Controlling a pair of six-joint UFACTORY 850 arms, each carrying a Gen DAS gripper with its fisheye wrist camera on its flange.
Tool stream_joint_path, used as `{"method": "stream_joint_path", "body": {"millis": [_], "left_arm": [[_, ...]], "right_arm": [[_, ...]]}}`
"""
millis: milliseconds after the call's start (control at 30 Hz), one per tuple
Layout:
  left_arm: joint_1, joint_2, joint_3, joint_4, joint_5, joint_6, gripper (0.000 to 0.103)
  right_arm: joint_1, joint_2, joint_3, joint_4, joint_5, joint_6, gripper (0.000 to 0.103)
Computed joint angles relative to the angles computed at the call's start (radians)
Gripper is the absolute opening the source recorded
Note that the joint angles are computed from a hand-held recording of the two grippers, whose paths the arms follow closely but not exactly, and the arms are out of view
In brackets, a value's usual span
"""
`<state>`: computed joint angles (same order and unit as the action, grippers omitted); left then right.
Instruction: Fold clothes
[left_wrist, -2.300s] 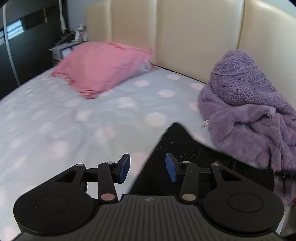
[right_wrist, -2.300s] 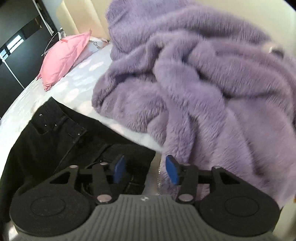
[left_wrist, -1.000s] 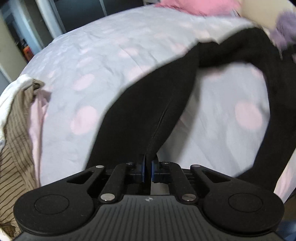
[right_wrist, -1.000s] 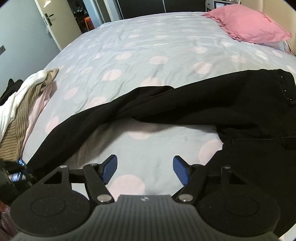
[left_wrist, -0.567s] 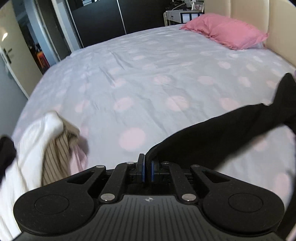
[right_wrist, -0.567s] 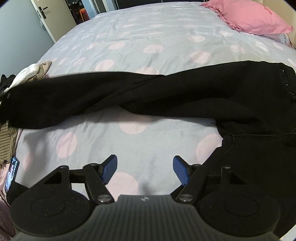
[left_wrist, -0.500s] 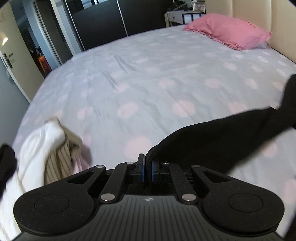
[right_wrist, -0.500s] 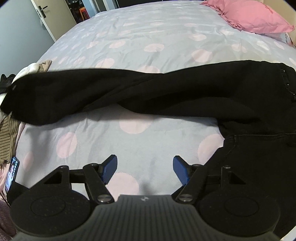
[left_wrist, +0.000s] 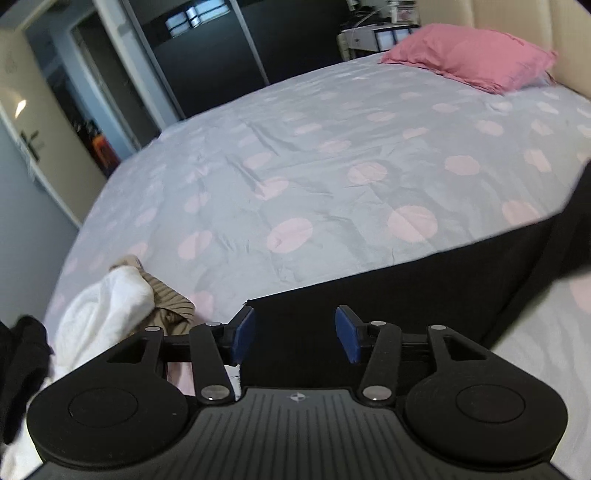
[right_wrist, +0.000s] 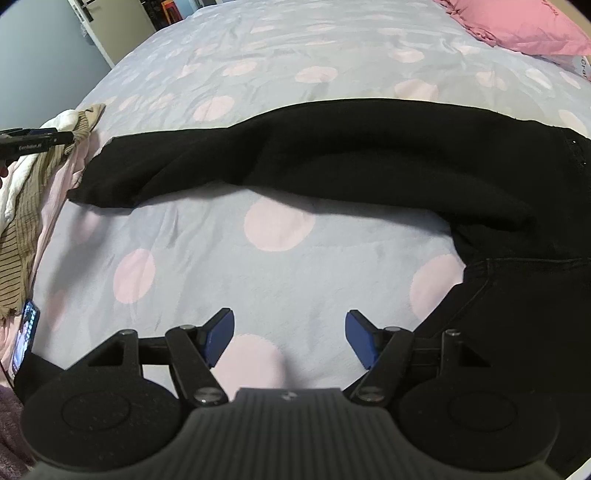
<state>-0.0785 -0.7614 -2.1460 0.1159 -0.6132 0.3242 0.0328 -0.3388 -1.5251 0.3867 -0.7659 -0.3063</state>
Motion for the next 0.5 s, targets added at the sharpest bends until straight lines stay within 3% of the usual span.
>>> {"method": "stream_joint_path", "body": {"millis": [133,233,367,500], "left_arm": [[0.008,0.085,0.153,-0.096,0.051,0.254,0.046],[0.003,0.137,0.272,-0.089,0.103,0.373,0.047],[-0.011,0.162,0.381,0.042,0.189,0.387,0.047],[-0.016,0.138,0.410,0.127,0.241,0.375,0.047]], "right_arm": [[0.005,0.006,0.009,0.001,0.001,-0.009,0.070],[0.005,0.007,0.012,-0.001,-0.001,-0.005,0.070],[0.003,-0.001,0.007,-0.013,-0.007,0.013,0.070],[0.002,-0.016,-0.003,-0.025,-0.020,0.027,0.070]]}}
